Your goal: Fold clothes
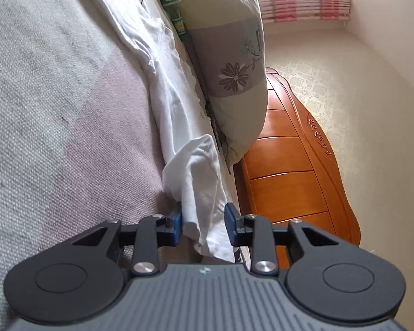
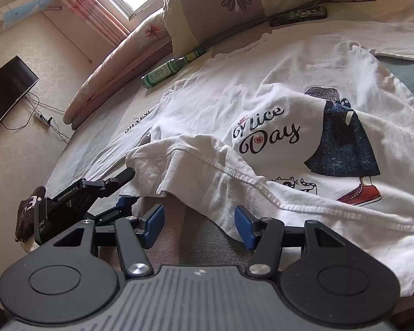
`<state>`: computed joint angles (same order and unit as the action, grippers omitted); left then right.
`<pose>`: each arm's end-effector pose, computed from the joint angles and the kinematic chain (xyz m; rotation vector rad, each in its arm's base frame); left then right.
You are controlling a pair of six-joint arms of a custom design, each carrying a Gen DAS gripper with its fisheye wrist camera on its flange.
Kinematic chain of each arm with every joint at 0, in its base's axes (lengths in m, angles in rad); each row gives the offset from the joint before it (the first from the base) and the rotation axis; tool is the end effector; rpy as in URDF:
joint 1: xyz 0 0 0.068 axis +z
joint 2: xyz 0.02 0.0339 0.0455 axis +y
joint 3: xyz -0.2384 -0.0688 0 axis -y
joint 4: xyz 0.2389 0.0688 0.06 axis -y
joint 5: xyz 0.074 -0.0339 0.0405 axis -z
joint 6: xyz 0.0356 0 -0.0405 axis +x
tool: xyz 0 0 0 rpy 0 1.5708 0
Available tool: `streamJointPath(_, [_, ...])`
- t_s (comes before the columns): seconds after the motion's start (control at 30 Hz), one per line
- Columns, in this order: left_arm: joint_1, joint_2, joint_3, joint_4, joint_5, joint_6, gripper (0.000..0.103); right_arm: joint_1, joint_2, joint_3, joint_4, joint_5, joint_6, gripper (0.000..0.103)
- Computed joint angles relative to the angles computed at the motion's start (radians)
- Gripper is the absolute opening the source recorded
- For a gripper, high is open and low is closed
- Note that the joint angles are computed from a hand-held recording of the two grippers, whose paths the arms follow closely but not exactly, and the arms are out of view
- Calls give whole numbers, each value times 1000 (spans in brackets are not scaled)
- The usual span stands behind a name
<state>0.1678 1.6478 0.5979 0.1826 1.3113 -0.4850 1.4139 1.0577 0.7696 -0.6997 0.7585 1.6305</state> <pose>0.2651 0.0100 0.1104 -0.1120 2.1829 -1.7196 0.0561 0.1977 0.2275 0.5188 2.2430 0.6408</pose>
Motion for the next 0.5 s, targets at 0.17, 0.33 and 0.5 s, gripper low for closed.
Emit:
streamJointPath(0.17, [-35,-75,6,-107,-108,53,9,54,12,30,-79,44,69,62])
streamJointPath(0.33, [13,-258,-35,-247,-102,137,2,115,58,100,-243,61,153,64])
streamJointPath(0.5, [114,-422,46,-668,-18,420,1,185,67,124,-340,100,254,65])
